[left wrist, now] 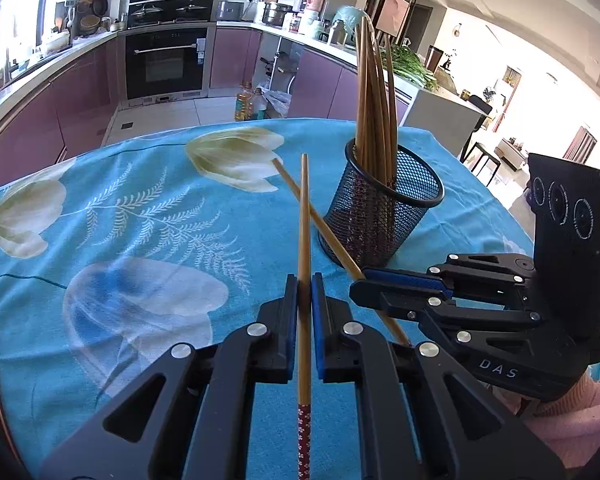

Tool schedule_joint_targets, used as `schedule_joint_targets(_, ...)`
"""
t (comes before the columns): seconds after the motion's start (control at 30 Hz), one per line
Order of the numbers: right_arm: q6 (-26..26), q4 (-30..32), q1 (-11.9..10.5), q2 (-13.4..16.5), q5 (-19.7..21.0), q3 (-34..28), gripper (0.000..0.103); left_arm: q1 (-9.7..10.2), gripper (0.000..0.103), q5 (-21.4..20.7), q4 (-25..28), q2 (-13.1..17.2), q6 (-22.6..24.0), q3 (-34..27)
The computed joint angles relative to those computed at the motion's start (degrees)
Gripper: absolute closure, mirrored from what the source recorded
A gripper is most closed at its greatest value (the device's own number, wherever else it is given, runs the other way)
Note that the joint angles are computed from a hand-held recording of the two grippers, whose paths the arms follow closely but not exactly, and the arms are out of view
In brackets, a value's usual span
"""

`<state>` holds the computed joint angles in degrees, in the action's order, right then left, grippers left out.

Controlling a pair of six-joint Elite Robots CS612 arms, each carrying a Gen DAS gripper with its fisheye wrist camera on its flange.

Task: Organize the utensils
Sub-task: 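Lift the left tool's chopstick upright over the mesh cup while the right tool does likewise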

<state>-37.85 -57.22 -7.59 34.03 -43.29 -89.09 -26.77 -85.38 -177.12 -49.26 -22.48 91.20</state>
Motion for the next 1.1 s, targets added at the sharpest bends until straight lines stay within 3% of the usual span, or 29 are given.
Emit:
schedule_joint_targets(0.33,0.33,-1.24,-0.47,0.04,1.28,-0.17,0.097,-0.16,0.095,-0.65,1.08,0.33,1.05,-0.73)
schedule_joint_targets(1.1,3.50,-6.21,-2.15,0.31,3.20,-1.06,0.097,-0.75,0.096,-0.39,-3.28,-0.56,2.06,0.17)
